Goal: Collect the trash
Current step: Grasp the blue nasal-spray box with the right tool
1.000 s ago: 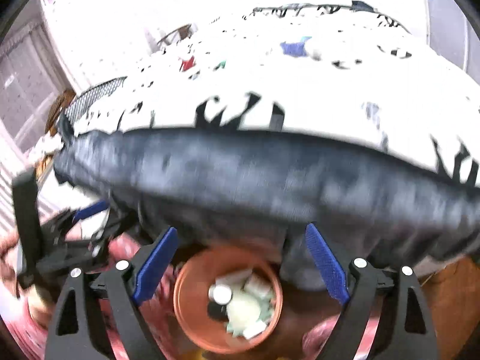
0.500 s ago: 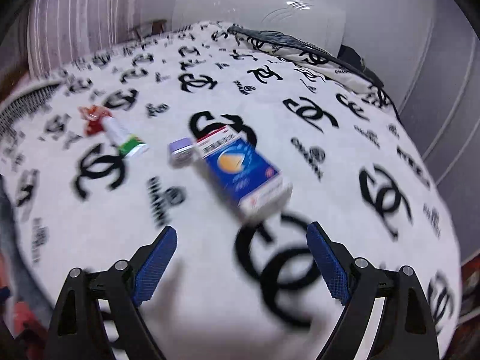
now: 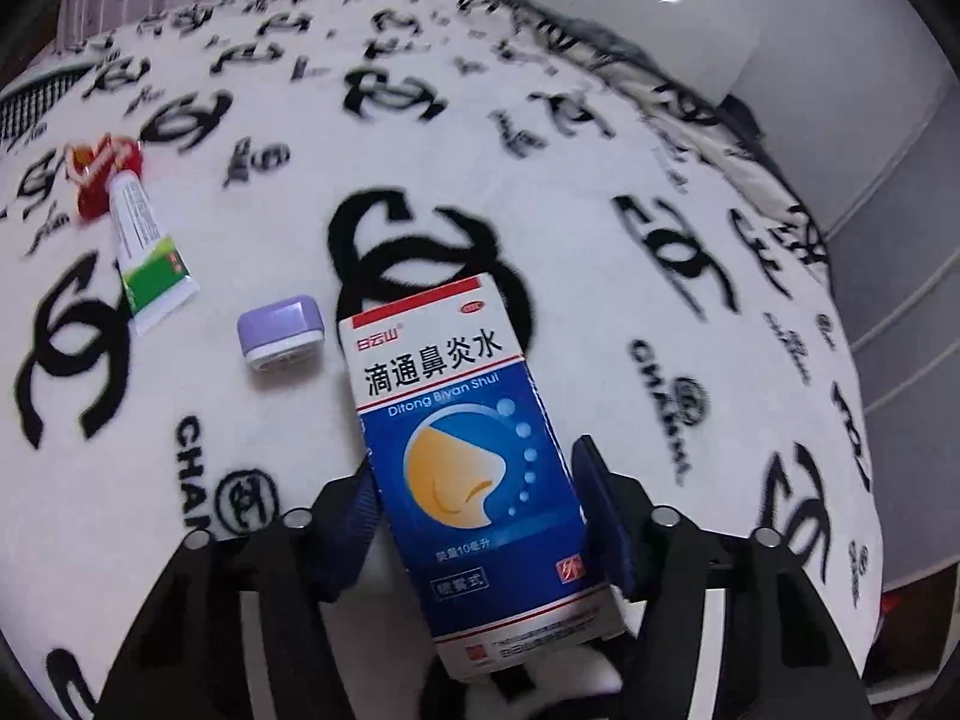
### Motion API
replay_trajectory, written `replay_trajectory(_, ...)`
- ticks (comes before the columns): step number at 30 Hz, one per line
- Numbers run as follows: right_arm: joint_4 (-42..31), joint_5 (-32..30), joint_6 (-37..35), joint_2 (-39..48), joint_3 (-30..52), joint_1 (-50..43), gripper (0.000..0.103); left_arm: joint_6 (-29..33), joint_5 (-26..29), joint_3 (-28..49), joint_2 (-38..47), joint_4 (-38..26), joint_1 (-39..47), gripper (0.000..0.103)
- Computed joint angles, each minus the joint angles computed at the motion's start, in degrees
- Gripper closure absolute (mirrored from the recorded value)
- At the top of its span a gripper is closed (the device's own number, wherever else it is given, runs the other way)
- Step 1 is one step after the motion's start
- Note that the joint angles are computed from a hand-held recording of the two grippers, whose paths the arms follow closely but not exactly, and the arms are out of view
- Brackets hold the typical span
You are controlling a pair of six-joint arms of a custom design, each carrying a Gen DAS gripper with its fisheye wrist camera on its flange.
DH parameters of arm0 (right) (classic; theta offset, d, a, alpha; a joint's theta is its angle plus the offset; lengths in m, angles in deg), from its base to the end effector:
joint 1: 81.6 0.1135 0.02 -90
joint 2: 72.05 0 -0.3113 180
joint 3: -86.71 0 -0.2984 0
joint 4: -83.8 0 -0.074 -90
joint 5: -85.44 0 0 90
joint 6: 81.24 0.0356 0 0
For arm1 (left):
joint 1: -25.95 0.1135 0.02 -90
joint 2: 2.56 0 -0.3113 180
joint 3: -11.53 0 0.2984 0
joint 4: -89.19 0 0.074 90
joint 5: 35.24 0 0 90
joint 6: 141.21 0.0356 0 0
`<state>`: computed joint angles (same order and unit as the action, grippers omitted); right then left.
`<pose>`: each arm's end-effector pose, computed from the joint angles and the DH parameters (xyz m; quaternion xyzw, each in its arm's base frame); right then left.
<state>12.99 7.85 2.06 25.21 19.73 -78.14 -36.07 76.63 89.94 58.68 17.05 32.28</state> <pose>0.4085 0.0170 0.4142 -0.0516 0.9474 -0.1115 0.2955 0.2169 0.0107 0.3868 0.1288 0.9292 -0.1227 0.3240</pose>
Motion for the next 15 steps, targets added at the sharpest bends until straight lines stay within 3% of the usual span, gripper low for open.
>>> replay_trajectory(8, 2.78, -19.32, 5.9, -20.49, -11.7, -8.98, 0.046, -0.25, -2.28, 8.58, 8.7, 7.41, -10.38, 0.022)
replay_trajectory(12, 0.85, -27.98, 4.29, -31.72, -17.9, -14.25, 0.045, -0.67, -7.3, 15.63, 17.89, 14.03, -17.72, 0.022)
replay_trajectory(15, -3.17, -32.72, 0.97, -37.97, -20.57, -18.89, 0.045, -2.44, -8.27, 23.68, 26.7, 12.96, -20.58, 0.022)
